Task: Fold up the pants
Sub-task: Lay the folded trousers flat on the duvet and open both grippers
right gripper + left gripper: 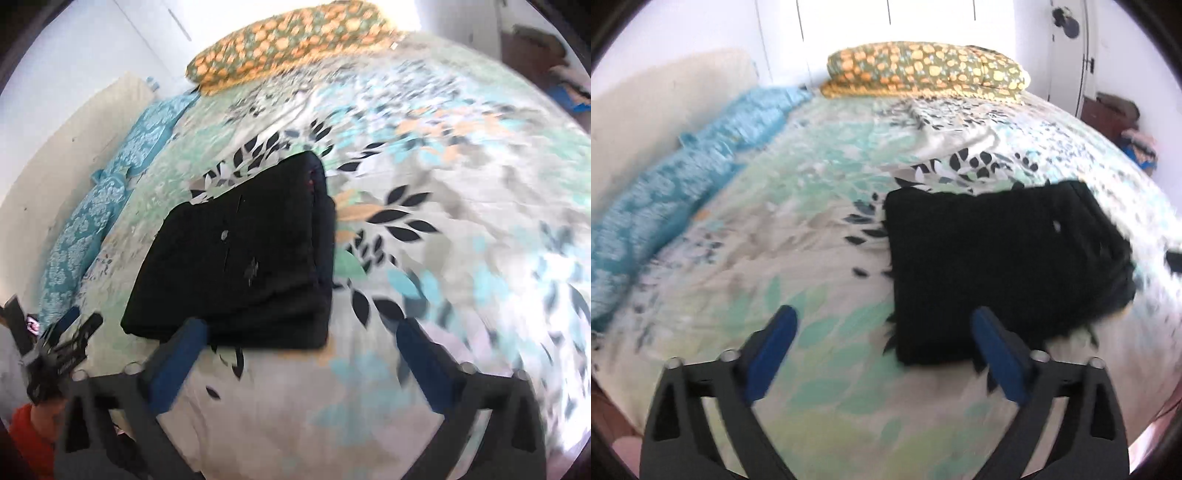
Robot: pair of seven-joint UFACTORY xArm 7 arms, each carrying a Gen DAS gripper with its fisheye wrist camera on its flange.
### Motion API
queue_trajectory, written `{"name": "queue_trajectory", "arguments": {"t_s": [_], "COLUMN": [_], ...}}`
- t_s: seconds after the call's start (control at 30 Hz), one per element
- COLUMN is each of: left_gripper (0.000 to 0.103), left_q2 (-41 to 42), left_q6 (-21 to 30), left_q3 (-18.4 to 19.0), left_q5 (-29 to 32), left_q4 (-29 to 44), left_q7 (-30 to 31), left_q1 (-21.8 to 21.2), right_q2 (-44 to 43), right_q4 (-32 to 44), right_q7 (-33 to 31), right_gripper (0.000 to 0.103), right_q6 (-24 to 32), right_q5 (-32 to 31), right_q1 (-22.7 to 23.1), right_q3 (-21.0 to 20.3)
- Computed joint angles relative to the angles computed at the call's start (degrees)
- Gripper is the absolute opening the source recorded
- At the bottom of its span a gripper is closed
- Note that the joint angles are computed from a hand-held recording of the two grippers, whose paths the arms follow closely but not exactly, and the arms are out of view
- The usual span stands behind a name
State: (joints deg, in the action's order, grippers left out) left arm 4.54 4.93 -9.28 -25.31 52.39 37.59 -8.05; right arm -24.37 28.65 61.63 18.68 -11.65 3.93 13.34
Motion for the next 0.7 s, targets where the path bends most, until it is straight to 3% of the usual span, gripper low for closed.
{"name": "queue_trajectory", "arguments": {"t_s": [0.03,0.07,0.17,0.2,0.27,0.43,0.5,0.53,0.63,0.7], "left_gripper": [0.098,0.098,0.098,0.099,0.099,0.099,0.099,0.098,0.099,0.099], "left_q2": [-1.74,-3.35,-7.27,-8.17,-9.95,-13.15,-14.12,-14.68,-16.75,-17.28], "left_q6": [-1.71,-2.23,-0.16,1.00,5.06,13.93,19.30,19.62,15.11,14.70], "left_q3": [-0.95,0.46,1.49,3.76,4.20,7.62,8.33,7.74,5.58,5.57], "left_q5": [-0.87,0.65,10.90,10.47,7.41,-1.79,-4.21,-2.98,3.59,6.33], "left_q4": [-2.42,-4.22,-5.94,-5.44,-3.86,-0.73,0.45,0.15,-3.23,-4.37], "left_q7": [1.34,0.29,-8.26,-8.07,-7.15,-3.09,-4.05,-6.45,-12.03,-13.88], "left_q1": [0.48,-1.12,-1.96,-4.53,-5.33,-8.21,-7.66,-6.81,-4.90,-4.78], "right_q2": [-1.96,-3.40,-6.70,-6.89,-7.20,-3.43,-1.76,-1.34,-0.05,0.07], "right_q4": [-0.22,0.60,3.88,5.68,9.01,19.05,20.73,20.90,20.34,19.81], "right_q7": [3.17,6.33,12.20,14.68,16.79,15.38,14.75,15.07,16.90,18.30], "right_gripper": [0.103,0.103,0.103,0.103,0.103,0.103,0.103,0.103,0.103,0.103], "right_q6": [2.23,6.44,18.31,21.66,26.24,38.87,40.48,40.85,40.77,40.75], "right_q5": [-0.87,-1.66,-4.22,-6.39,-10.55,-20.84,-21.91,-21.94,-21.16,-20.74], "right_q1": [-0.88,-1.58,-1.64,-1.96,-1.68,-0.37,1.26,2.18,4.93,6.80], "right_q3": [2.56,4.91,8.24,10.01,12.11,16.69,16.56,16.30,14.93,14.01]}}
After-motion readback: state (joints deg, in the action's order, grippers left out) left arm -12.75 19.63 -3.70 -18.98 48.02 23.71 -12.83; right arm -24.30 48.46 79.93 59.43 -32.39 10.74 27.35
